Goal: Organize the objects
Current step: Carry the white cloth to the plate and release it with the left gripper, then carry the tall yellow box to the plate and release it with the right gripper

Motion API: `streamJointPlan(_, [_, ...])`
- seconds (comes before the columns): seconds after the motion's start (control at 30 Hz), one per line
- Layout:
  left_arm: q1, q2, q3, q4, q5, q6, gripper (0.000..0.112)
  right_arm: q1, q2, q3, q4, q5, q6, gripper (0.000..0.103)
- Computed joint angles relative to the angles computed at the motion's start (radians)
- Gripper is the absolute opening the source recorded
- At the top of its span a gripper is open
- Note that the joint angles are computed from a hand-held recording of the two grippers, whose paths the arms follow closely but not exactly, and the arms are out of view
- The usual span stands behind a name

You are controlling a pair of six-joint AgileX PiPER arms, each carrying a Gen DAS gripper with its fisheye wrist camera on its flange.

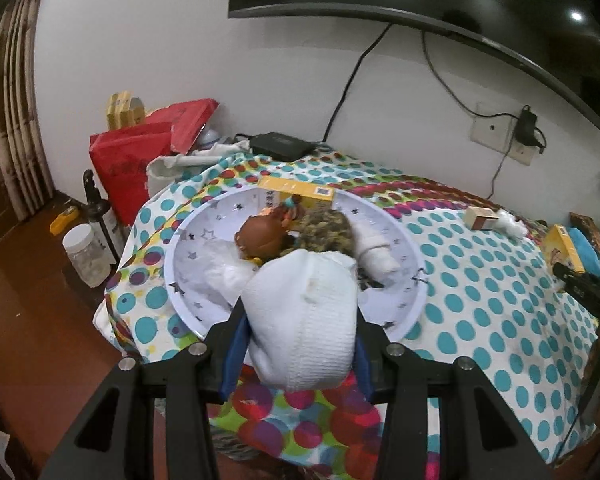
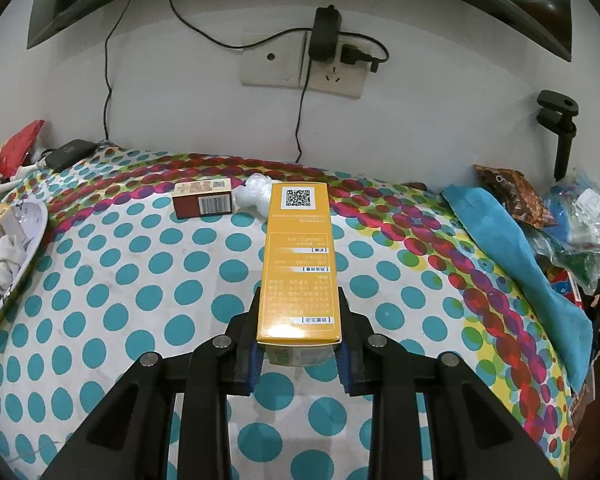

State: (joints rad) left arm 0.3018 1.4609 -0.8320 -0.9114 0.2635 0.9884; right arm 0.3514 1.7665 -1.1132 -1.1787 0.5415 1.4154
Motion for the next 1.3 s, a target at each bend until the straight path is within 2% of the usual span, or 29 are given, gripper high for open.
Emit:
streamJointPlan(0.1, [0.013,0.024,-0.027,0.009,0.004,-0.012,0.045,-0.001,-0.002,0.004,-0.004,-0.004,0.005,0.027])
streamJointPlan(0.23, [0.007,0.072,-0.125,0.139,0.015,-0.15,0.045,0.001,-0.002,0.001,0.004,-0.004,-0.003,0.027])
streamJointPlan(0.3, [-0.003,0.126,-0.214,0.271,0.04,-0.296,0.045,0.001,0.0,-0.004,0.017,-0.005,-0.02,0.027])
streamJointPlan(0.37, [-0.011,0.185,-0.312,0.352,0.09,-0.396,0.045,0.001,0.002,-0.006,0.02,-0.005,-0.026,0.027])
streamJointPlan(0.43, [-0.017,0.275,-0.435,0.382,0.191,-0.418,0.048,0.0,0.003,-0.007,0.023,-0.007,-0.031,0.027])
streamJointPlan(0.47, [-0.018,0.308,-0.471,0.402,0.214,-0.43,0.05,0.001,0.003,-0.007,0.021,-0.006,-0.029,0.027])
streamJointPlan(0.5, [-0.016,0.322,-0.468,0.382,0.197,-0.402,0.059,0.001,0.004,-0.008,0.02,-0.006,-0.028,0.027])
streamJointPlan(0.53, [-0.013,0.314,-0.432,0.322,0.15,-0.334,0.077,0.0,0.004,-0.008,0.023,-0.007,-0.03,0.027])
streamJointPlan(0.57, [-0.008,0.28,-0.371,0.222,0.098,-0.234,0.083,0.001,0.004,-0.008,0.022,-0.006,-0.028,0.027])
streamJointPlan(0.7, [0.042,0.076,-0.123,-0.178,0.003,0.139,0.085,0.003,0.007,-0.008,0.016,-0.008,-0.02,0.027])
streamJointPlan(0.73, [0.043,0.059,-0.088,-0.269,-0.018,0.239,0.085,0.004,0.005,-0.007,0.015,-0.005,-0.019,0.027])
streamJointPlan(0.83, [0.061,-0.023,0.048,-0.498,-0.031,0.539,0.085,0.004,0.008,-0.009,0.017,-0.01,-0.028,0.027])
streamJointPlan(0.97, [0.047,-0.074,0.156,-0.621,-0.069,0.709,0.085,0.015,0.009,-0.008,-0.003,0.0,-0.017,0.027])
streamJointPlan(1.13, [0.053,-0.075,0.177,-0.598,-0.071,0.692,0.085,0.029,-0.002,0.009,-0.062,0.006,0.028,0.027])
streamJointPlan(1.23, [0.056,-0.079,0.184,-0.701,-0.08,0.792,0.085,0.038,-0.002,0.009,-0.077,0.004,0.019,0.027])
streamJointPlan(1.3, [0.06,-0.076,0.183,-0.716,-0.087,0.807,0.085,0.049,-0.003,0.01,-0.091,0.005,0.016,0.027])
